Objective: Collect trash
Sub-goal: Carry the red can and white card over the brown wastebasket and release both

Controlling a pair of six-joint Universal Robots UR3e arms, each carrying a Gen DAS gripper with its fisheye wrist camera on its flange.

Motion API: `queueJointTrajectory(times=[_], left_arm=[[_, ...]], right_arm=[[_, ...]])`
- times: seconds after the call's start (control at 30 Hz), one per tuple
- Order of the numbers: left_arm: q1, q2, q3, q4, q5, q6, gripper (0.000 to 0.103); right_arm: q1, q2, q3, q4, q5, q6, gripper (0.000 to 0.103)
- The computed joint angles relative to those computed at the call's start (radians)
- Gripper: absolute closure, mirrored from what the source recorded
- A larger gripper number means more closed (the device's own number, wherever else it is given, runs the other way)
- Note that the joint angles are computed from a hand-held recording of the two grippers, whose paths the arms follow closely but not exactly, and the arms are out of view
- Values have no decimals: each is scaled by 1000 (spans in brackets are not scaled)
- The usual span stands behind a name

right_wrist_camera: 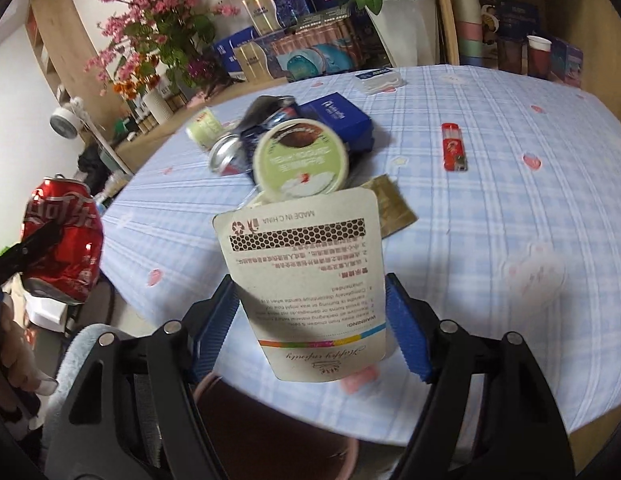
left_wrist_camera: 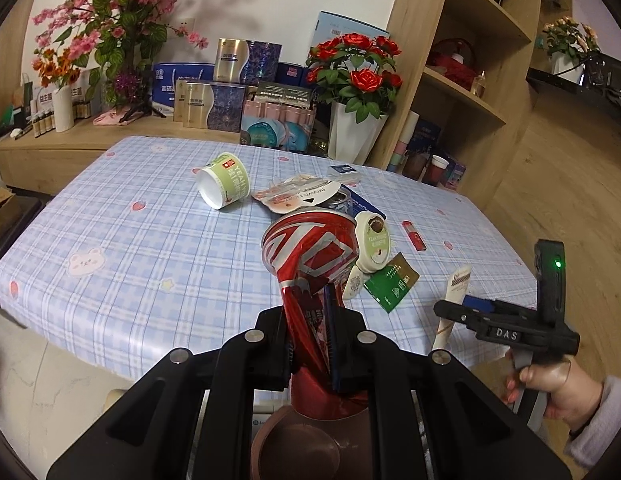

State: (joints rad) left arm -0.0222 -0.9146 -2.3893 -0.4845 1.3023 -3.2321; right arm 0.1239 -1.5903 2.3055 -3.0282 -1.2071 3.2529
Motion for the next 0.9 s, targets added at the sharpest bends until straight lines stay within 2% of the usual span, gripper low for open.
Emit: queueJointTrajectory(times=[0.27,0.47,0.7,0.9], left_arm=[[21,189,-41,-148,0,-2,90],[27,300,-66,-222,8,-2,90],[63,373,-76,-295,-18,4,90],[25,358,-84,-278,8,-6,90]], right_arm=[[47,-107,199,-128,20,112,30],[136,-89,276,-198,-10,178,30],[229,-36,280,-222,-77,213,30],[249,-21,269,-216,-110,218,29]])
